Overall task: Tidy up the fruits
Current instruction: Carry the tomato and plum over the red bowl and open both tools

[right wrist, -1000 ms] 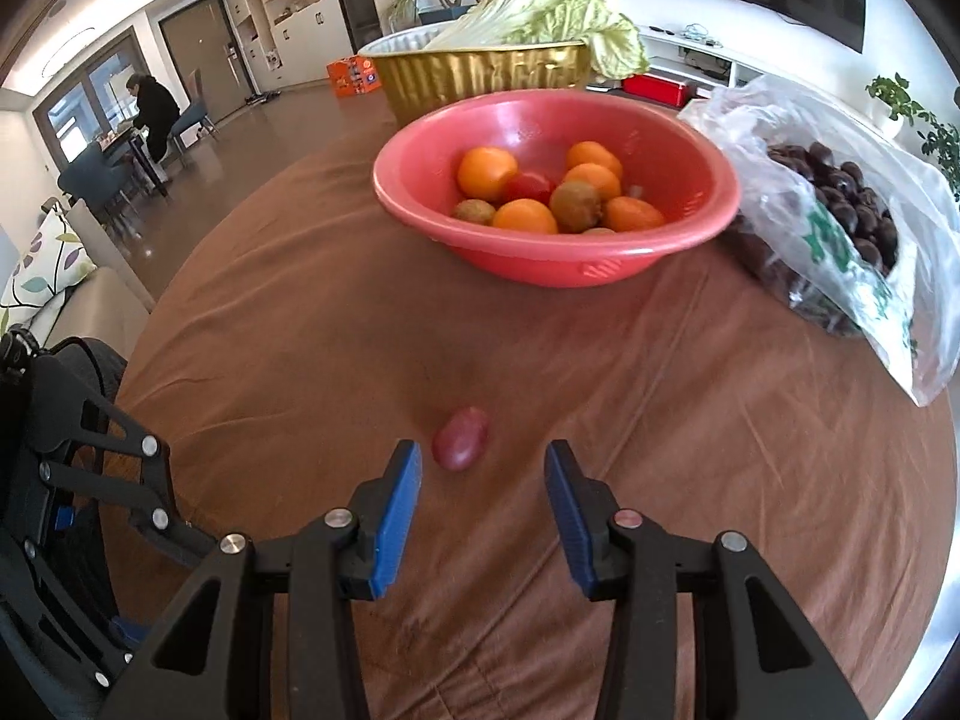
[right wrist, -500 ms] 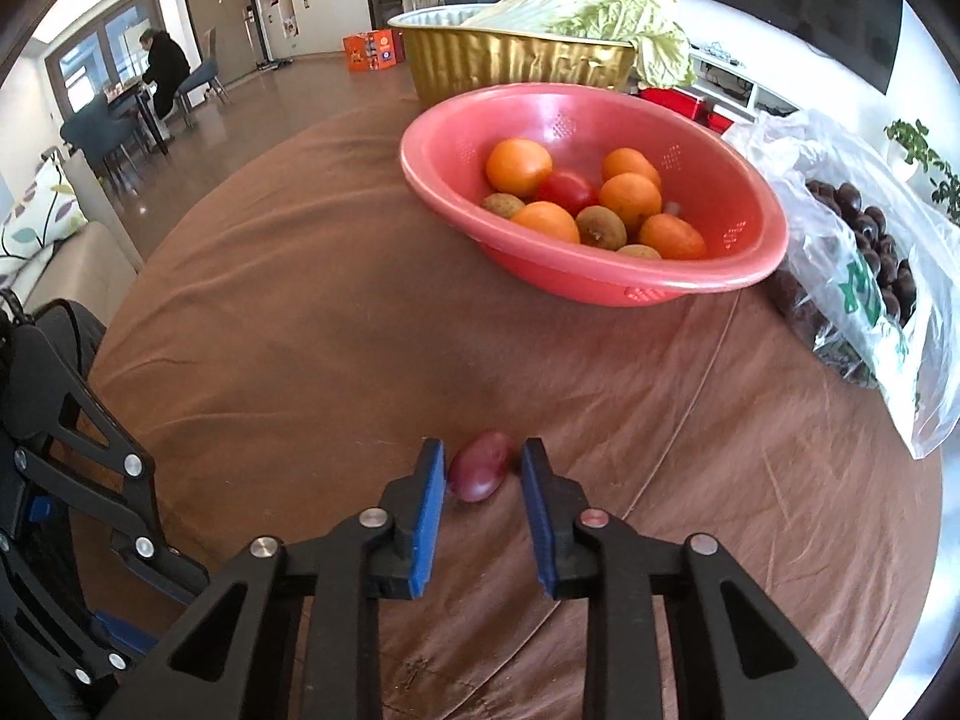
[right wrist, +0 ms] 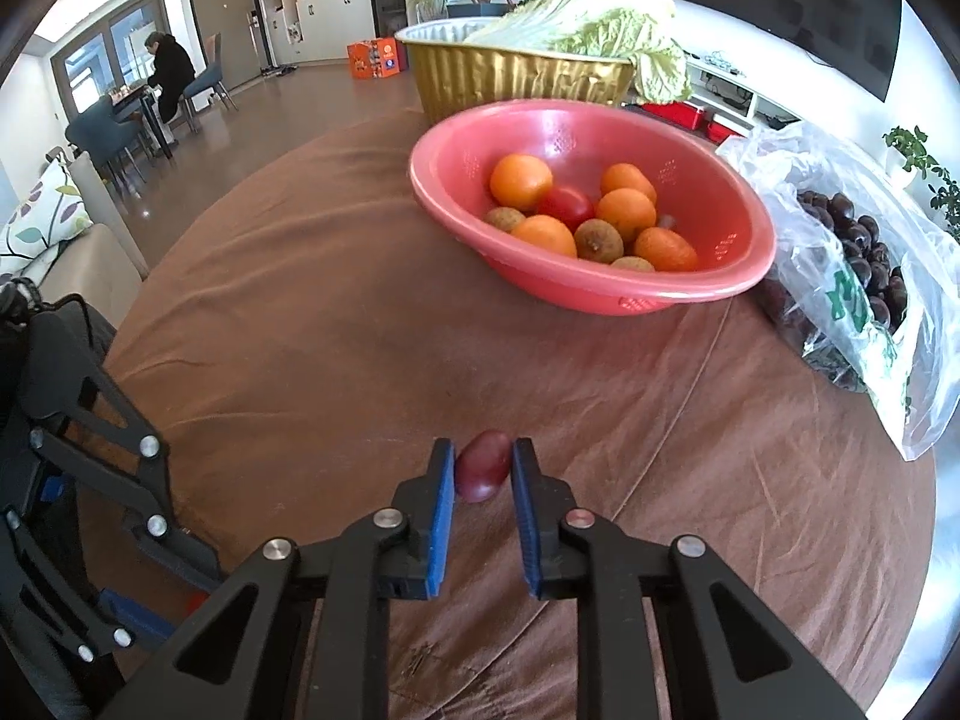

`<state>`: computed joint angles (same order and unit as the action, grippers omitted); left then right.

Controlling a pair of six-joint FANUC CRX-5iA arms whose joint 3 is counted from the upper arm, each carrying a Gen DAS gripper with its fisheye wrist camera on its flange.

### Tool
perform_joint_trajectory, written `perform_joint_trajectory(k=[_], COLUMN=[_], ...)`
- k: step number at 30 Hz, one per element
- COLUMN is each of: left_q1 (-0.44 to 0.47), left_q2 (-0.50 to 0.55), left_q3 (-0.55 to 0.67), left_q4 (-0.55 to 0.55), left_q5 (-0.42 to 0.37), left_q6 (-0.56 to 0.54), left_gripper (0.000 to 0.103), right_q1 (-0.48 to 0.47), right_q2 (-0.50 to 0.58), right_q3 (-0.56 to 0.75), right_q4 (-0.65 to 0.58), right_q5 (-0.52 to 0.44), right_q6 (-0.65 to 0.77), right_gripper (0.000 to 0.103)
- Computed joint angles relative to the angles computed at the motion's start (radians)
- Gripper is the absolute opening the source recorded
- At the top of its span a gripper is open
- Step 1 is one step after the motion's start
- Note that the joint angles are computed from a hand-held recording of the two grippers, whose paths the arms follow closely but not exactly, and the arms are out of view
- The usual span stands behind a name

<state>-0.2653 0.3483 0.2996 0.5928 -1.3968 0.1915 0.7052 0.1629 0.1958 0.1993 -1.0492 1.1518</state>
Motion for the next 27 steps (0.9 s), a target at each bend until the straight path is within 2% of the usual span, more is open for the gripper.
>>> perform_joint_trajectory(k=[7, 15, 20, 27], left_q1=[0.017, 0.048, 0.065, 0.057], left_q2=[0.000, 0.041, 0.130, 0.309], left_q3=[0.015, 0.114, 0.277, 0.608], left_q4=[0.012, 0.034, 0.054, 0.000], left_q5=[0.019, 0.075, 0.085, 0.106], left_q6=[0.017, 0.089, 0.186, 0.410], left_gripper=[0.027, 0.027, 0.027, 0.027], right_q1=[-0.009, -0.033, -0.073, -0.112], right_q2=[-0.026, -0.024, 0.001, 0.076], right_q3=[0.000, 0.043, 0.098, 0.207], right_q4=[0.013, 0.052, 0.060, 0.065], right_q5=[0.011, 0.013, 0.013, 0.010], right_q6=[-0.004, -0.015, -0.020, -0.024], right_gripper=[0.021, 0.021, 0.021, 0.021])
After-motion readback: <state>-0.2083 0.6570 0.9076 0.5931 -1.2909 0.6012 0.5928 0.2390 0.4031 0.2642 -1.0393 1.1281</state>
